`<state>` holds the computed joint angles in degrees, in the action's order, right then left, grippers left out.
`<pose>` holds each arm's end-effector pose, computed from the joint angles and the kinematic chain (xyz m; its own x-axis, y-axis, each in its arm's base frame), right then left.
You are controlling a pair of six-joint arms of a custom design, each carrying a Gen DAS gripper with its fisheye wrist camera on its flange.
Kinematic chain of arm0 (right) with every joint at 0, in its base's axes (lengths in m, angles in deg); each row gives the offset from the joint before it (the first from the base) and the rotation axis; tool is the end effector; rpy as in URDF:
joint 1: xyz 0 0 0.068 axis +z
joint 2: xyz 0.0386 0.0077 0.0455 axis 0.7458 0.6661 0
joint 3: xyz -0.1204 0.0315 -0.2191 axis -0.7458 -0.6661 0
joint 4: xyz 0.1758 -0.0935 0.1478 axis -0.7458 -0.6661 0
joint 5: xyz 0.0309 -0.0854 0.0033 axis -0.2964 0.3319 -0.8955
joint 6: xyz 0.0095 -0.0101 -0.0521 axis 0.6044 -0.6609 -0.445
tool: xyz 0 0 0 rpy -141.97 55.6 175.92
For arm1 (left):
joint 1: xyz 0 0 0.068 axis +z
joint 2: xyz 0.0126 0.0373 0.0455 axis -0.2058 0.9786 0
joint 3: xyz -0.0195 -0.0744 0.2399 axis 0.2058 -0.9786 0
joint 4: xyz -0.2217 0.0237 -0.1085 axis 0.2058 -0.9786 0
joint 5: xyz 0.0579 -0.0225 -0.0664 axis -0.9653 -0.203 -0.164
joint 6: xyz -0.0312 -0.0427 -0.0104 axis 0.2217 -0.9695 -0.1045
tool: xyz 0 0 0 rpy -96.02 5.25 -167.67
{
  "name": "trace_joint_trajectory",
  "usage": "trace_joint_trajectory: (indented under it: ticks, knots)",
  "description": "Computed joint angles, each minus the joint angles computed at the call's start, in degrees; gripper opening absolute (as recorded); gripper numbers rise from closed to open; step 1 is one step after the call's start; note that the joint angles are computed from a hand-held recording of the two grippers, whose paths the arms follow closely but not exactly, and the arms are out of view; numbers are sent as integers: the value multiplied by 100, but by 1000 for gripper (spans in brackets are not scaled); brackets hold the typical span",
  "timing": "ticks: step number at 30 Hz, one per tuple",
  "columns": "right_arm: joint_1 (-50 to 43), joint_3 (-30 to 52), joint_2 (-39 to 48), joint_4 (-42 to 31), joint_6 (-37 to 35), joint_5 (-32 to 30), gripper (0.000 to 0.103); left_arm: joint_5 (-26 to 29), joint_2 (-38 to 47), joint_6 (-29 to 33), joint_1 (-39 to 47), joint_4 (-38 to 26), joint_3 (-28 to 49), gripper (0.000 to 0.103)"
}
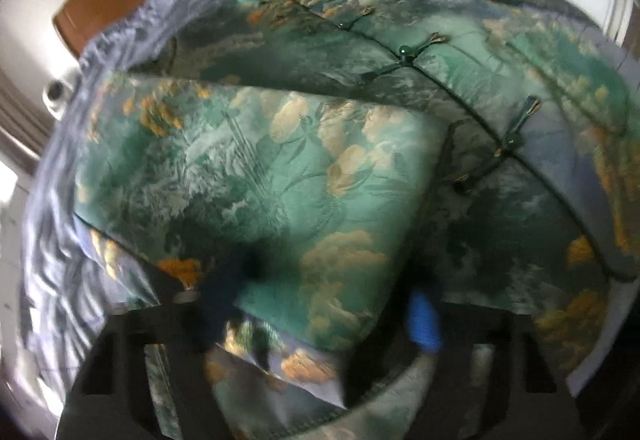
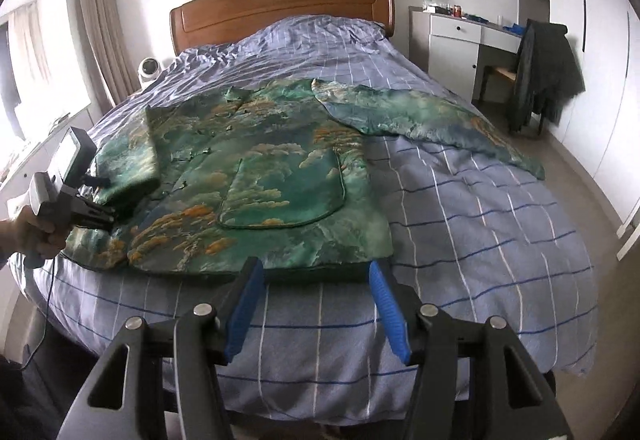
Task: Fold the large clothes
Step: 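Grasp the other sleeve with the left tool and unfold it outward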
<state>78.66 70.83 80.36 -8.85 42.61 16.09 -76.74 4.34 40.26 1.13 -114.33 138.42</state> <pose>0.0670 0.0284 0.2175 -0.6810 -0.0282 -0.7317 -0.1042 0.9928 0.0587 0.2764 0.0593 0.1830 -0.7842 0.4181 -0.4586 0.3680 0.9083 0.1988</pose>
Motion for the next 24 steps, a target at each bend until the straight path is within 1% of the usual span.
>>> trace_joint_trajectory:
  ticks: [1,2,3,4,5,8,10,12,14,16,17,18,19,20,21,22,24]
  knots:
    - [67,9,-30,-63,50,34,56,91,-90,18,33,-144,17,37]
    - [134,-18,-17,-56,102,50,56,133,-181,-5,35,-239,33,20]
    - [36,-67,17,34,31,-45,56,50,-341,-61,31,-208,-16,10]
    - [40,-100,49,94,28,-70,56,77,-475,-69,99,-250,2,10]
    - [37,-118,76,143,4,-94,56,266,-553,-70,280,-395,131,10]
    - [402,-78,57,103,124,180,56,693,-723,-115,928,-842,644,10]
    - [761,-26,56,36,272,494,56,1021,-653,-128,1467,-1185,1199,10]
    - [982,1,64,18,360,685,56,1429,-482,-75,2190,-1558,1873,10]
    - [1232,10,103,6,483,873,56,1635,-204,-69,2772,-1720,2494,11]
    - [1270,6,160,69,481,863,56,1659,176,-145,3273,-1706,3085,13]
    - [1283,-5,184,119,473,849,56,1617,396,-228,3547,-1665,3393,20]
    - [1324,-13,207,162,479,862,56,1484,573,-357,3738,-1526,3602,33]
    - [1447,-7,240,171,548,936,56,1279,739,-501,3986,-1251,3739,40]
    - [1524,-5,270,190,577,975,56,1024,901,-651,4046,-976,3825,57]
    - [1662,-1,300,186,652,1060,56,827,978,-738,4223,-697,3793,66]
    - [1785,7,322,176,710,1133,56,743,1042,-806,4359,-552,3765,67]
    - [1989,20,346,133,826,1265,56,807,1227,-920,4669,-681,3830,67]
